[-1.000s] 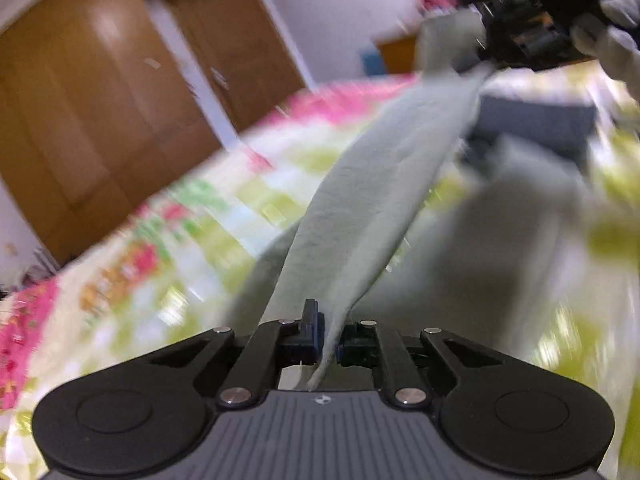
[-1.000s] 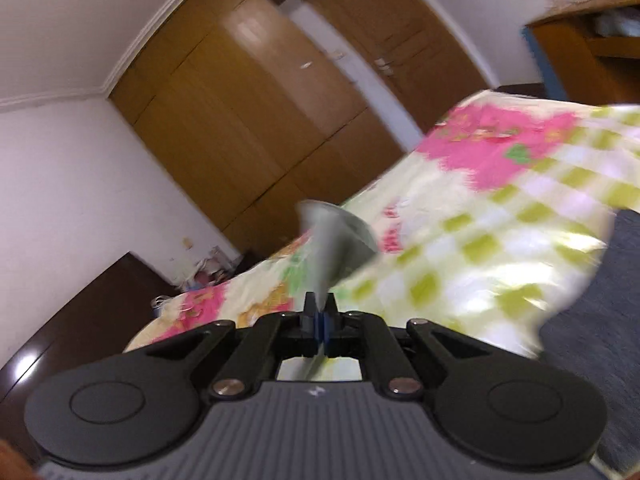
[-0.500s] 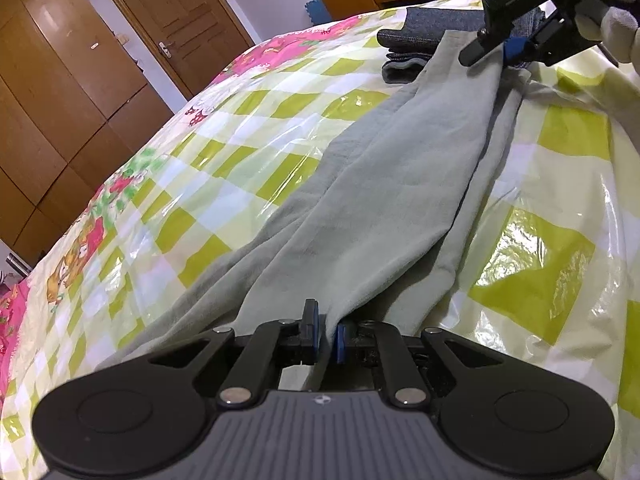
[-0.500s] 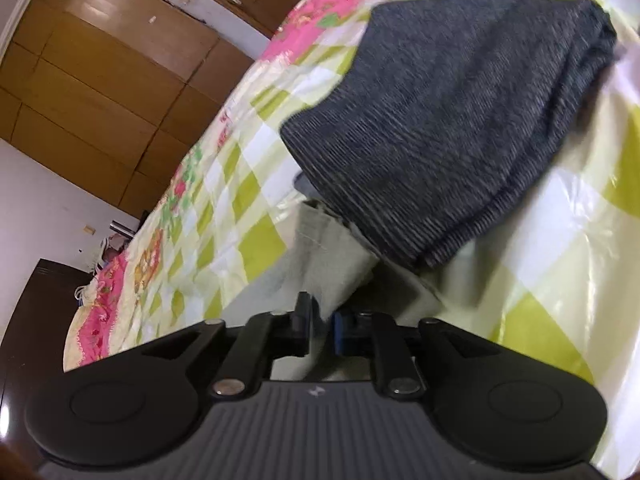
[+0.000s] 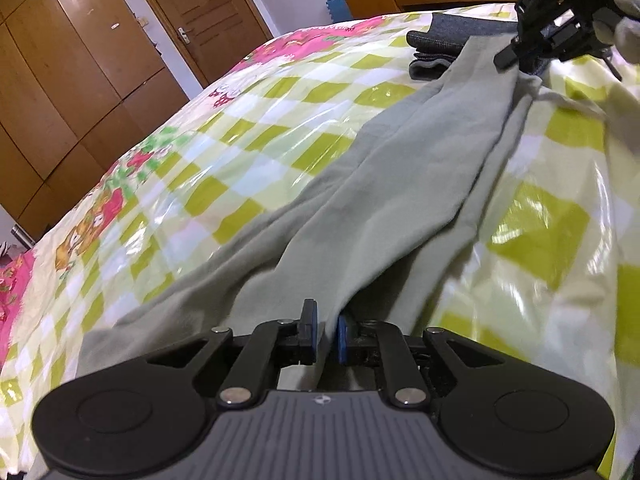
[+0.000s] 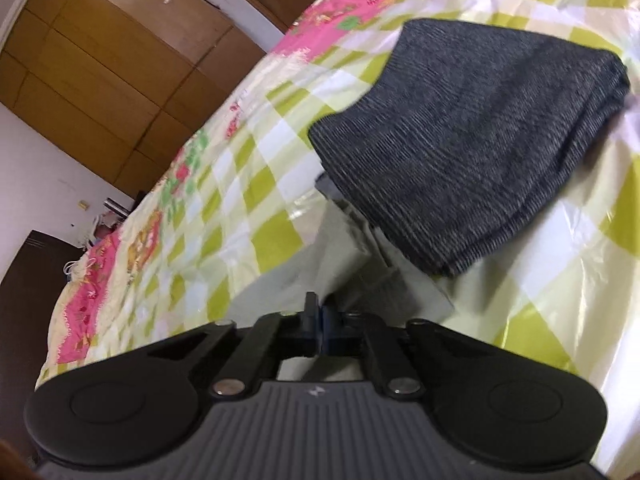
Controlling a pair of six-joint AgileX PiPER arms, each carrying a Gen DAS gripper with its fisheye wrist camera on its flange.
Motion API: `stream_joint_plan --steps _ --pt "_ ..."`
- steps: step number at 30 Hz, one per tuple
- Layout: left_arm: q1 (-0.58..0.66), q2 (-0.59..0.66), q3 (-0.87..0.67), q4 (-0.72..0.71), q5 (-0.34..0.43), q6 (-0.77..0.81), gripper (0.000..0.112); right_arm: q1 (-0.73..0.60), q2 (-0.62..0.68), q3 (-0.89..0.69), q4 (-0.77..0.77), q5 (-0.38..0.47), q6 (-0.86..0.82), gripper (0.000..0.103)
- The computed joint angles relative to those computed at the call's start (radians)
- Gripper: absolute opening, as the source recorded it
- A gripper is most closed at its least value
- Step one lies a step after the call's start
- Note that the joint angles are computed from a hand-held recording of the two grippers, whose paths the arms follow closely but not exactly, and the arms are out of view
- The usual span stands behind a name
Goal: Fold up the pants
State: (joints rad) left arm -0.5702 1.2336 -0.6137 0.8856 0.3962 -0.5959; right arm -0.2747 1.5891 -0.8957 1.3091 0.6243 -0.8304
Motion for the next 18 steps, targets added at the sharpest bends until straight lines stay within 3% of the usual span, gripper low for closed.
stream_joint_plan --steps 6,10,14,16,18 --pt "-0.026 0.047 0.023 0.24 0.011 -0.251 0.029 -0.027 -0.011 -0.007 0.026 0.034 0.01 0.003" --pt "0.04 0.075 -0.054 0.135 -0.02 -0.123 0.027 0.01 0.021 -0.106 -0.025 0.047 0.09 0.003" --pt "0.098 -0.004 -0.123 0.075 -0.002 -0.031 0.024 0.062 0.074 -0.309 -0.065 0.095 0.198 0.003" --pt "0.122 -0.068 -0.138 0.027 -0.011 0.01 0.024 0.068 0.039 -0.351 0.052 0.113 0.109 0.003" --pt "0.106 -0.116 -0.118 0.089 -0.008 -0.066 0.024 0.042 -0.013 -0.326 0.234 0.167 -0.047 0.002"
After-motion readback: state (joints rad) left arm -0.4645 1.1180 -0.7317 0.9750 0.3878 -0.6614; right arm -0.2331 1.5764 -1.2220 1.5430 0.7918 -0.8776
